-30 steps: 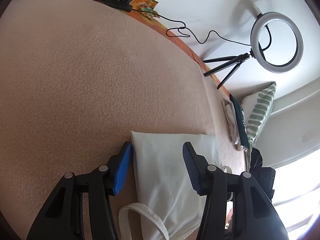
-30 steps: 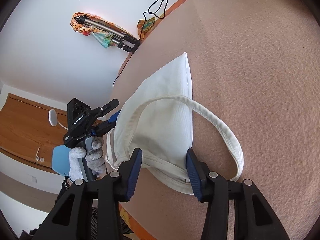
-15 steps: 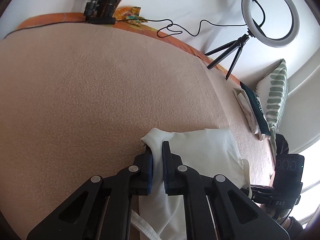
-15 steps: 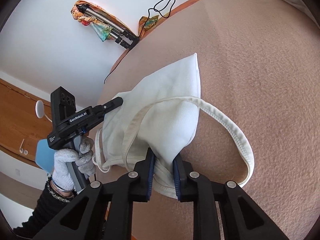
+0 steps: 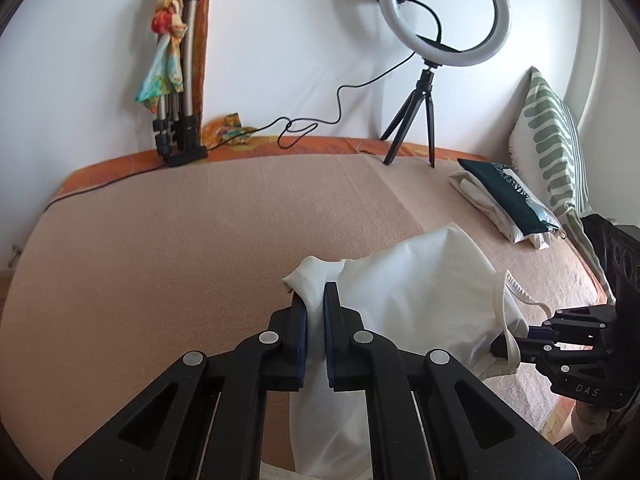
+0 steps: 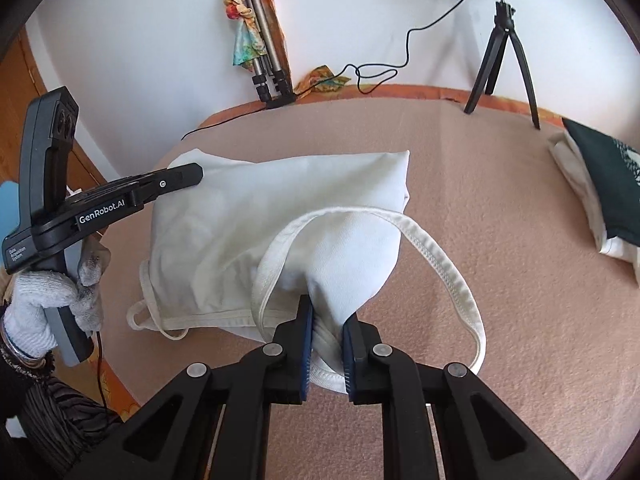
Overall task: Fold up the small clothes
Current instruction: 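Lift the folded camisole with both tools and carry it onto the clothes stack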
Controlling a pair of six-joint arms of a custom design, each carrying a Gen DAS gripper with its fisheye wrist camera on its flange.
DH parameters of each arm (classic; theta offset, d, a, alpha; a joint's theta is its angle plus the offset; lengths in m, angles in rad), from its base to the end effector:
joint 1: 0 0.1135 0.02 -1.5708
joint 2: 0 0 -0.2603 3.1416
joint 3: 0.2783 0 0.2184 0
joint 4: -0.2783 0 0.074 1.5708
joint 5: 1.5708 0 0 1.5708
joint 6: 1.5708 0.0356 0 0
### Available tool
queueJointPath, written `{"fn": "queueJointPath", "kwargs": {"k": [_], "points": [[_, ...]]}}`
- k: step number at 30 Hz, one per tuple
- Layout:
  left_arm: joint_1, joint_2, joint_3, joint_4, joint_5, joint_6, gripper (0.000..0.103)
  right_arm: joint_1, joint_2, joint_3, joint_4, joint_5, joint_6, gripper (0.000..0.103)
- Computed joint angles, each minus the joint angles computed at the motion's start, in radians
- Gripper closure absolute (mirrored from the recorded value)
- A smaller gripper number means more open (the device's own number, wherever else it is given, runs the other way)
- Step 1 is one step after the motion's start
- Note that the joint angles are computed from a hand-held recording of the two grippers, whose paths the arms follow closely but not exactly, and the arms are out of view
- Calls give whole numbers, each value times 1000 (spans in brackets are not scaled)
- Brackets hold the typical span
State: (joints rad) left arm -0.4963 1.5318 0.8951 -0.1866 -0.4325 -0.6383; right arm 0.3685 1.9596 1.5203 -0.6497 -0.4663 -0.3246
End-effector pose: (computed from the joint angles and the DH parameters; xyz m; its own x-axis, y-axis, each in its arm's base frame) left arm 0.2592 -0.1234 0.2190 -0.6262 -0.2761 -0.7291 -0.2383 0.9582 -0.1582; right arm 0.3518 0.1530 0.2256 -0.6189 -0.5444 -0.5662 -0.7528 0.6168 0.2298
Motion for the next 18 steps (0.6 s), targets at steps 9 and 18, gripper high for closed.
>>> {"fn": "queueJointPath", "kwargs": {"k": [9, 18], "points": [[-119, 13, 141, -20, -104, 37, 97, -68, -131, -30, 17, 27, -51, 92], [-151, 185, 399, -28, -77, 94, 98, -175, -132, 63, -49, 37, -105, 92]]}}
